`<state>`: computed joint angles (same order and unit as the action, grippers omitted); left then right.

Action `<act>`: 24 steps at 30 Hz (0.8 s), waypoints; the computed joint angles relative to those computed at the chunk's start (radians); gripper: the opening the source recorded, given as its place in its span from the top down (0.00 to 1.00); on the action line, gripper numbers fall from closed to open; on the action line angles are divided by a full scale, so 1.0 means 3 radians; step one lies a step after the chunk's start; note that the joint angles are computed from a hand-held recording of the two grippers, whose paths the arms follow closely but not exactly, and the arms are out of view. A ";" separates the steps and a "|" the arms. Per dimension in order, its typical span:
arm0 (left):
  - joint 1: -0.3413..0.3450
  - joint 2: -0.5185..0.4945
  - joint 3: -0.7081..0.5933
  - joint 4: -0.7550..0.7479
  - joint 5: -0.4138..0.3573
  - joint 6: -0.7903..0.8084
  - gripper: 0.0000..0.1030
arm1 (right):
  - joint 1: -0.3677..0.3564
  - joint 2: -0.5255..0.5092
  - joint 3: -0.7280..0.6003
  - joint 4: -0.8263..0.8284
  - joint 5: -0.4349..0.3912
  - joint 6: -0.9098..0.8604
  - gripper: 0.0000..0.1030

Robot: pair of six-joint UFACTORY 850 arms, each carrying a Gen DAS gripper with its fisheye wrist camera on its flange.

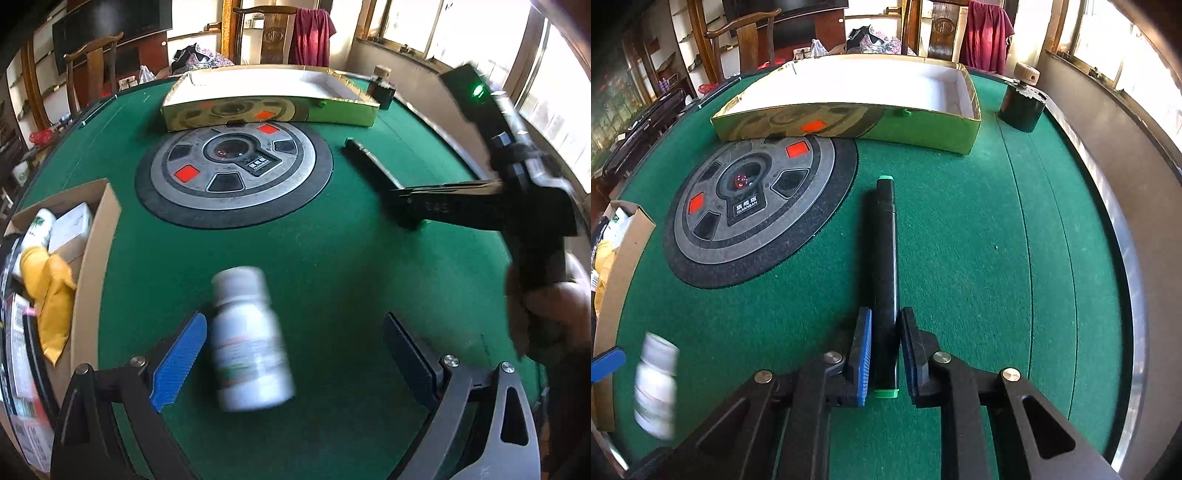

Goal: Organize objects
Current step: 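Grasp the green-capped marker with right gripper while left grasps white medicine bottle, then carry the marker into the box with right gripper while left carries the bottle in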

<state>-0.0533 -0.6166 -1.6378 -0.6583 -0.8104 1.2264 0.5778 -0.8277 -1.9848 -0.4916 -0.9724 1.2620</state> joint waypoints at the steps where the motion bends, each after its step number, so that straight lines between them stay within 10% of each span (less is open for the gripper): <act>1: -0.0040 0.0007 0.0040 0.0078 0.0151 -0.0043 0.07 | 0.0000 -0.0003 -0.0006 0.0003 -0.0004 -0.0006 0.84; 4: -0.0061 -0.0079 0.0008 0.0230 0.0182 -0.0150 0.12 | -0.0008 -0.0013 -0.0024 0.0013 -0.0003 -0.0029 0.84; 8: -0.0004 -0.0024 0.0053 0.0029 0.0163 0.0163 0.68 | -0.0028 0.0004 0.0010 -0.0015 0.0050 -0.0021 0.73; 12: 0.0085 -0.0198 -0.0236 0.0044 -0.0301 -0.0032 0.68 | -0.0077 -0.0066 -0.0083 -0.0085 0.0075 0.0034 0.63; 14: 0.0153 -0.0273 -0.0354 -0.0019 -0.0541 -0.0079 0.68 | -0.0077 -0.0092 -0.0127 -0.0110 0.0053 0.0110 0.80; 24: 0.0431 -0.0213 -0.0402 -0.0344 -0.0707 0.0096 0.68 | 0.0055 0.0206 0.0245 -0.0307 0.0466 0.0591 0.85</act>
<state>0.0761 -0.6804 -1.7583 -0.7616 -1.0225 1.2551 0.5942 -0.7661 -1.9114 -0.5839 -0.8327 1.4394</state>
